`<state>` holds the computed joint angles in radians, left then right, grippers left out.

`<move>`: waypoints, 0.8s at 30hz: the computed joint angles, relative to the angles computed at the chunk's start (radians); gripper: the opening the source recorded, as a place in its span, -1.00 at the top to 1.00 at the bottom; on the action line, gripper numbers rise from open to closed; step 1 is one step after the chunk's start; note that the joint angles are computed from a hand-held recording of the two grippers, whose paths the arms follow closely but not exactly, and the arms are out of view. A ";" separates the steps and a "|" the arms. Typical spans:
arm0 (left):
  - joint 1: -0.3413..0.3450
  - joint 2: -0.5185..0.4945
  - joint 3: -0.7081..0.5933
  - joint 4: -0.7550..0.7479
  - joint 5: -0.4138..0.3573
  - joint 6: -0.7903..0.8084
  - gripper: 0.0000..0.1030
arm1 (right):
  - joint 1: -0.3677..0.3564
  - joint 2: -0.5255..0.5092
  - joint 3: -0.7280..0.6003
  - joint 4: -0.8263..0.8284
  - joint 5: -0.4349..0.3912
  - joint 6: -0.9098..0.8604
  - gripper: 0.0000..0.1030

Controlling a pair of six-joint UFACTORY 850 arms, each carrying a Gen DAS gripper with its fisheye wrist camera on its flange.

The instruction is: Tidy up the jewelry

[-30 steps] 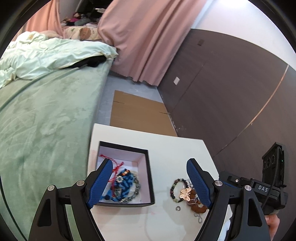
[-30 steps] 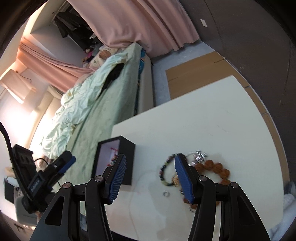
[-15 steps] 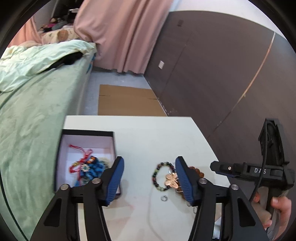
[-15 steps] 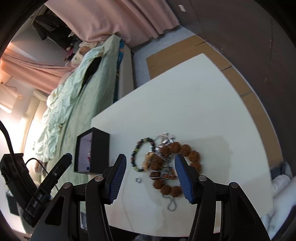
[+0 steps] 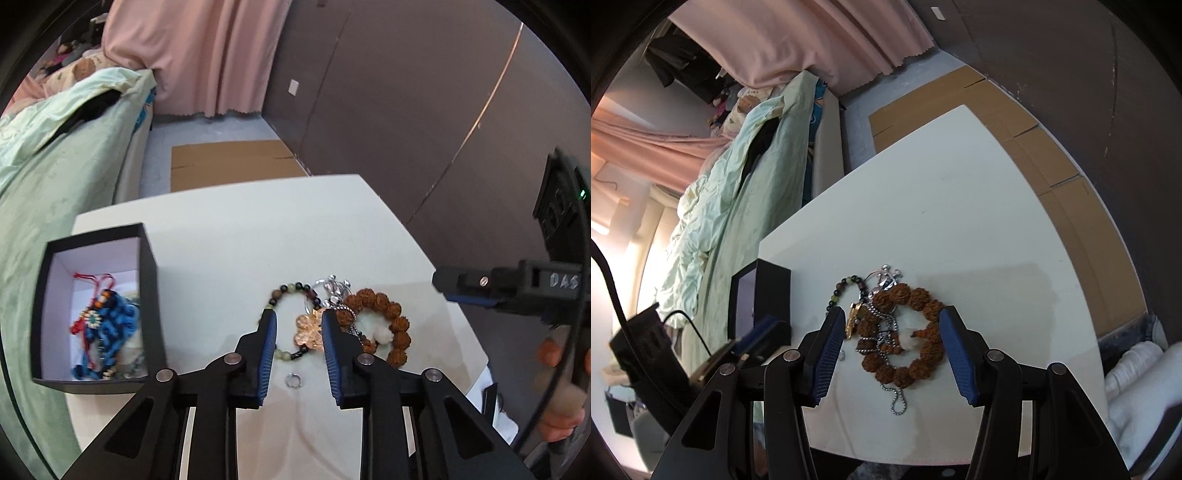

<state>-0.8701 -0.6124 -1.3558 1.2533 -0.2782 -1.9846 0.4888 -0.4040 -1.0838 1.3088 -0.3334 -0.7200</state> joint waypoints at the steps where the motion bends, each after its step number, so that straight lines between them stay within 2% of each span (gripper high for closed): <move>1: 0.000 -0.011 -0.012 -0.024 0.001 0.029 0.49 | -0.002 0.000 0.001 -0.002 0.002 0.002 -0.07; 10: 0.002 -0.107 -0.115 -0.277 -0.006 0.322 0.50 | -0.017 -0.017 -0.016 -0.085 -0.003 0.069 -0.07; 14: 0.011 -0.141 -0.150 -0.388 -0.019 0.436 0.63 | -0.025 -0.021 -0.023 -0.104 -0.006 0.083 -0.07; 19: 0.014 -0.148 -0.152 -0.353 -0.002 0.398 0.64 | -0.021 -0.032 -0.034 -0.153 -0.008 0.118 -0.07; 22: 0.019 -0.146 -0.146 -0.351 0.020 0.388 0.66 | -0.010 -0.059 -0.059 -0.250 -0.023 0.194 -0.07; 24: 0.023 -0.136 -0.130 -0.315 0.051 0.345 1.00 | -0.001 -0.074 -0.073 -0.316 -0.027 0.248 -0.07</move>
<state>-0.8469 -0.7486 -1.4854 0.9382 -0.2271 -1.6392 0.4879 -0.4777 -1.1567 0.9924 -0.3604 -0.4720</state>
